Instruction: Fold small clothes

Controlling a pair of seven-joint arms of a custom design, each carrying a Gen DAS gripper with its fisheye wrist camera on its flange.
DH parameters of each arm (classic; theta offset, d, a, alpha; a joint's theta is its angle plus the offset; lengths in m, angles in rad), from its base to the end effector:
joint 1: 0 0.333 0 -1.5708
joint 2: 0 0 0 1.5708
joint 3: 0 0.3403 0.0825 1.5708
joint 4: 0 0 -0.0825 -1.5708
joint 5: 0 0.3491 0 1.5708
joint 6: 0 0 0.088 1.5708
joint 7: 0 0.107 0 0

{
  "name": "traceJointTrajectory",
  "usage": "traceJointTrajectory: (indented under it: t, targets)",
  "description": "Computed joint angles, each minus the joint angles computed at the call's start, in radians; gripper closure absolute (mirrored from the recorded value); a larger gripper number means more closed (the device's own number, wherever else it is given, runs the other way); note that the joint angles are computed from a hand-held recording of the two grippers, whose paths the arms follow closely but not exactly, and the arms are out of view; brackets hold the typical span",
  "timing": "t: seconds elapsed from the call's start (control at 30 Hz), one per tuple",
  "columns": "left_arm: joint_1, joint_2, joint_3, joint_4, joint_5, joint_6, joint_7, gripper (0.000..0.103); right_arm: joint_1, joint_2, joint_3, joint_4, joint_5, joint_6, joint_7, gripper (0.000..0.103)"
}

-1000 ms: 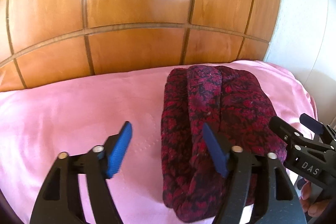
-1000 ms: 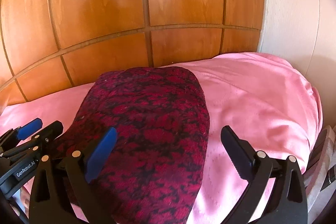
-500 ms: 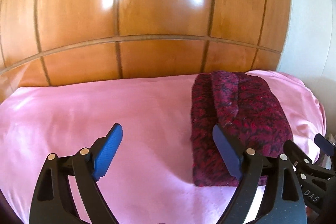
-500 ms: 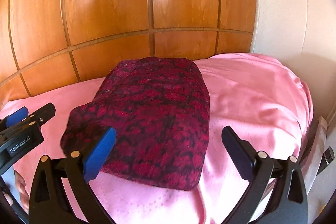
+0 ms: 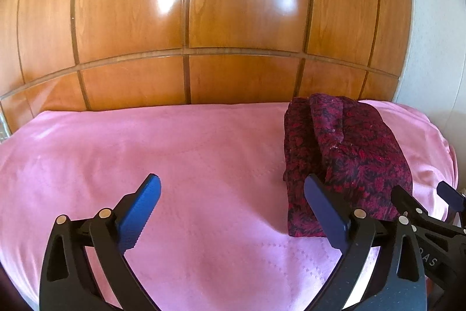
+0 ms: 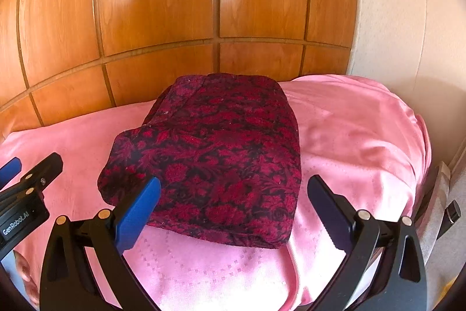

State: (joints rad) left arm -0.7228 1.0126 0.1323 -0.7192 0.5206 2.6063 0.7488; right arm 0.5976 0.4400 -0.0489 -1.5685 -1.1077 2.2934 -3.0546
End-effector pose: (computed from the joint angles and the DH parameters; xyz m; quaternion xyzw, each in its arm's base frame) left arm 0.6422 -0.5228 0.4661 -0.5505 0.6832 -0.3891 0.2807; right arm 0.5963 0.3484 0.4663 -0.4751 0.7477 -0.3888 0.2532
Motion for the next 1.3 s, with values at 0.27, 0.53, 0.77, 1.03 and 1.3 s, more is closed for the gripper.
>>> traceJointTrajectory:
  t: [0.27,0.53,0.77,1.03,1.3]
  targets:
    - [-0.005,-0.018,0.004,-0.028,0.015,0.017,-0.012,0.005,-0.001,0.002,0.001,0.001,0.0,-0.002,0.005,0.002]
    - [-0.01,0.01,0.0,0.026,0.005,-0.017,0.005,0.004,-0.002,0.003,-0.001,-0.001,0.006,0.009,0.018,0.002]
    - [-0.01,0.022,-0.004,0.05,-0.002,-0.032,0.01,0.004,-0.006,0.004,-0.002,-0.004,0.015,0.026,0.015,0.002]
    - [-0.011,0.021,-0.003,0.046,-0.001,-0.029,0.009,0.004,-0.007,0.003,-0.005,-0.006,0.013,0.033,0.017,0.002]
    - [-0.016,0.022,-0.002,0.048,0.001,-0.035,0.001,0.004,-0.008,0.006,-0.004,-0.003,0.018,0.04,0.012,0.002]
